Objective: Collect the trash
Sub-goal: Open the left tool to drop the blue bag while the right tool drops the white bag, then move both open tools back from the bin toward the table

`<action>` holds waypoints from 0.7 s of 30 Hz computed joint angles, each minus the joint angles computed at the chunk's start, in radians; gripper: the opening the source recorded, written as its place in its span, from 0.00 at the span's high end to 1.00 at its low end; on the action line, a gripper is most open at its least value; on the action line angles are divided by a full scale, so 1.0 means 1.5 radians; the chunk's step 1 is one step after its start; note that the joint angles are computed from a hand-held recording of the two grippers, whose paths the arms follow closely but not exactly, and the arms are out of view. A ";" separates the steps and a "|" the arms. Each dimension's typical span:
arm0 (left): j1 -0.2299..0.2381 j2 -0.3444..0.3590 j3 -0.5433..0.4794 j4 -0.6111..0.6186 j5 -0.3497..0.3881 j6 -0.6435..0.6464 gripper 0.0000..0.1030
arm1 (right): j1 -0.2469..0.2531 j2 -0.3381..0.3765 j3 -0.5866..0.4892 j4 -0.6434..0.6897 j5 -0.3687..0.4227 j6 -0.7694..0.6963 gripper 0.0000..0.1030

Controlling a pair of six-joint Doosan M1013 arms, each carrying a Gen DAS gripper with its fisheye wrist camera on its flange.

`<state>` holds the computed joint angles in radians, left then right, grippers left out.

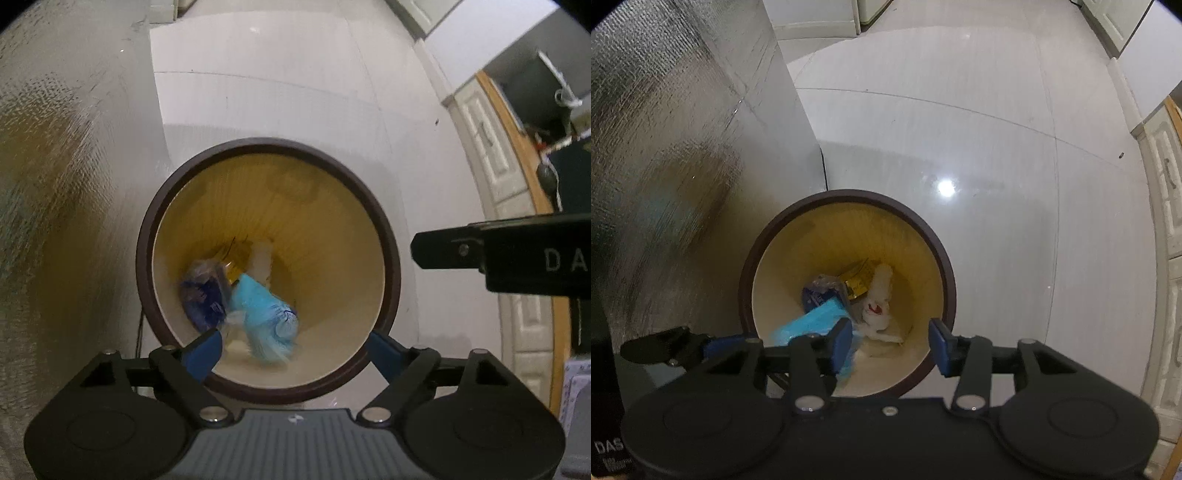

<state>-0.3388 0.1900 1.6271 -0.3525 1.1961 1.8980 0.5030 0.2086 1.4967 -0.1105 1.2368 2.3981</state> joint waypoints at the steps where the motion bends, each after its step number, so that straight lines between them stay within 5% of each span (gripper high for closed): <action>1: -0.001 0.001 -0.002 0.004 0.003 0.000 0.15 | 0.000 -0.003 0.004 0.001 -0.002 -0.001 0.52; 21: -0.014 -0.003 -0.041 0.099 0.046 -0.026 0.00 | 0.001 -0.039 0.048 -0.013 -0.055 0.026 0.12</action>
<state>-0.3600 0.1851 1.5654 -0.2039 1.2654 1.8596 0.5044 0.1506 1.5691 -0.1294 1.1537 2.4369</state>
